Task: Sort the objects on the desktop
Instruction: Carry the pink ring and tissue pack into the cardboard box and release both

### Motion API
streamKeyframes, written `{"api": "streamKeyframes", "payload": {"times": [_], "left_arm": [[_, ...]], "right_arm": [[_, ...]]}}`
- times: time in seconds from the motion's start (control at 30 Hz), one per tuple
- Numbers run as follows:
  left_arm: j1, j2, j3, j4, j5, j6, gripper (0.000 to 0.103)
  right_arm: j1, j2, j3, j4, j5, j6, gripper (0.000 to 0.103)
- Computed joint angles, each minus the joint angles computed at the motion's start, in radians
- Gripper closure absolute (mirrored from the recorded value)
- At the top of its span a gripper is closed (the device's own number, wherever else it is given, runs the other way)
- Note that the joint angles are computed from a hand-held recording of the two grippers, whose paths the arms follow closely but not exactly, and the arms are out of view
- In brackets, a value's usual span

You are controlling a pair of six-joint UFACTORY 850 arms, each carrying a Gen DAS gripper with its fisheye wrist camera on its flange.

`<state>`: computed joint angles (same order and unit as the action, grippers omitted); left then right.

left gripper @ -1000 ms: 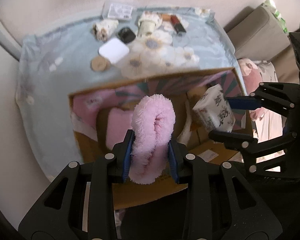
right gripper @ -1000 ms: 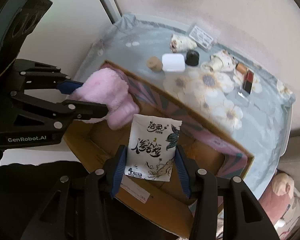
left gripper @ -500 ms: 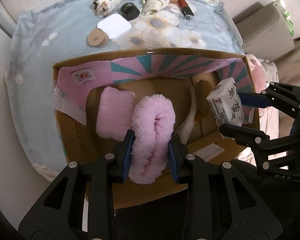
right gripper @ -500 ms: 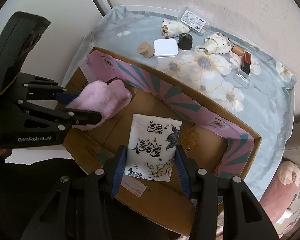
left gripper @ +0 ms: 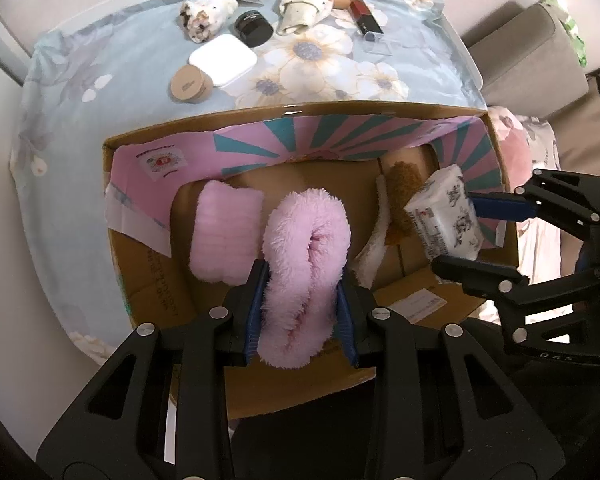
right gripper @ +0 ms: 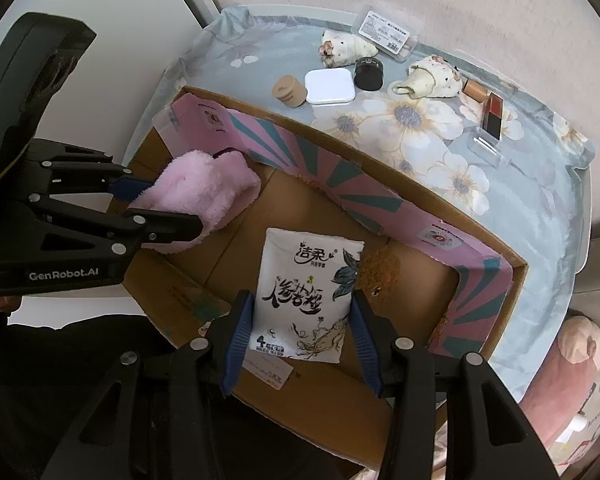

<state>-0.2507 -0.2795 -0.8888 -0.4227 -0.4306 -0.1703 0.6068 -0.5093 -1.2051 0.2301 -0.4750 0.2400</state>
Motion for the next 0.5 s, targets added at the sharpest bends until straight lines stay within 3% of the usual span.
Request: {"api": "streamKeyframes", "payload": {"times": [0.1,0.17,0.2,0.23,0.27,0.3,0.5], "left_arm": [[0.01,-0.004,-0.002,-0.111,-0.01,0.105,0.073],[0.0,-0.009,-0.011,-0.064,-0.014,0.059,0.068],[-0.006,-0.012,-0.016,-0.019,-0.016,0.019,0.051],[-0.01,-0.015,-0.02,0.016,-0.02,-0.01,0.009],[-0.012,-0.017,-0.023,0.032,-0.025,-0.021,0.003],[-0.013,-0.015,-0.022,0.041,-0.022,-0.025,0.0],[0.004,-0.002,-0.009,0.041,-0.003,-0.034,0.0]], "right_arm": [[-0.002,-0.005,-0.005,0.034,-0.004,-0.04,0.058],[-0.006,-0.011,-0.008,0.076,-0.009,-0.082,0.055],[-0.008,-0.017,-0.012,0.099,-0.016,-0.103,0.046],[-0.01,-0.023,-0.016,0.114,-0.024,-0.118,0.038],[-0.01,-0.026,-0.018,0.114,-0.026,-0.121,0.019],[-0.009,-0.029,-0.018,0.106,-0.026,-0.114,0.013],[-0.012,-0.022,-0.007,0.083,-0.023,-0.078,0.013]]}}
